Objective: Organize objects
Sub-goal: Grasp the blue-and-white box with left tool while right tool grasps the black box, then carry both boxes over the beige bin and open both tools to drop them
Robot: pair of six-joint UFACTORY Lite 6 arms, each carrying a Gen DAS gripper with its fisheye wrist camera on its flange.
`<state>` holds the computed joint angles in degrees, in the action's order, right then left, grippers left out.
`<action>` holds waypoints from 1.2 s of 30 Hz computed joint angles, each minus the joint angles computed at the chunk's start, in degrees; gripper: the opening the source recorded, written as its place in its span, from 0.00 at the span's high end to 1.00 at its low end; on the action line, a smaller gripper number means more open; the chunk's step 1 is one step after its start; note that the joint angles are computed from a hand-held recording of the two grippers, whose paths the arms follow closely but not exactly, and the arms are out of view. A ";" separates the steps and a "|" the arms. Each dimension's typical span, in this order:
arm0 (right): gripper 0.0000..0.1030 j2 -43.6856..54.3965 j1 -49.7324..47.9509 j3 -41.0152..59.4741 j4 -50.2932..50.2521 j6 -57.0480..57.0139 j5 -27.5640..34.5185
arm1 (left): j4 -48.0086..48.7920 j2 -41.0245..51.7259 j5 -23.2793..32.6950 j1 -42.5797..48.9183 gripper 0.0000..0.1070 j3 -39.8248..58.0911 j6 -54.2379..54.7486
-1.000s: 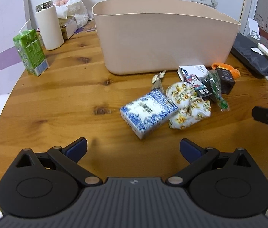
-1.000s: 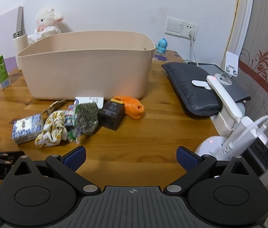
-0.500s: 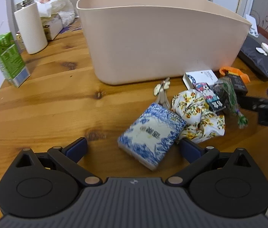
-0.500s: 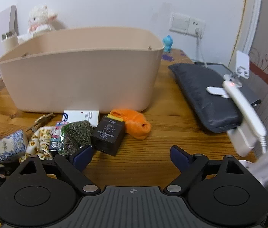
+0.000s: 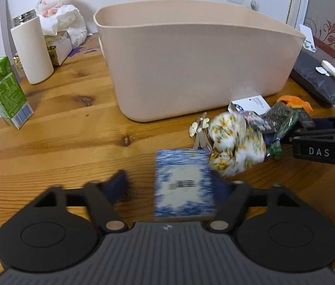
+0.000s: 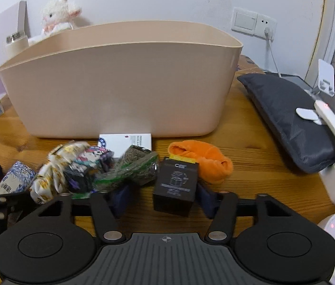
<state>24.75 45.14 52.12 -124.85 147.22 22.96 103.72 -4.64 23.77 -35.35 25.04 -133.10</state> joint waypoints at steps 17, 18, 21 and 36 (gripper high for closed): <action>0.72 -17.59 0.70 -12.72 4.05 -2.41 2.86 | -20.31 -19.35 6.75 -8.05 0.56 -5.06 16.83; 0.72 -18.94 0.79 -12.69 4.93 -3.68 3.06 | -21.70 -21.05 8.07 -8.83 0.56 -4.81 18.46; 0.72 -22.47 0.69 -11.45 7.37 -7.93 3.39 | -23.98 -24.97 10.78 -9.45 0.55 -3.31 22.71; 0.72 -11.16 -3.18 15.83 14.26 -24.06 0.17 | -16.04 -1.42 8.89 2.21 0.56 26.18 26.98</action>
<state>13.59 41.95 67.94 -110.59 123.17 23.14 87.68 -6.06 32.66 -33.14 51.22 -106.13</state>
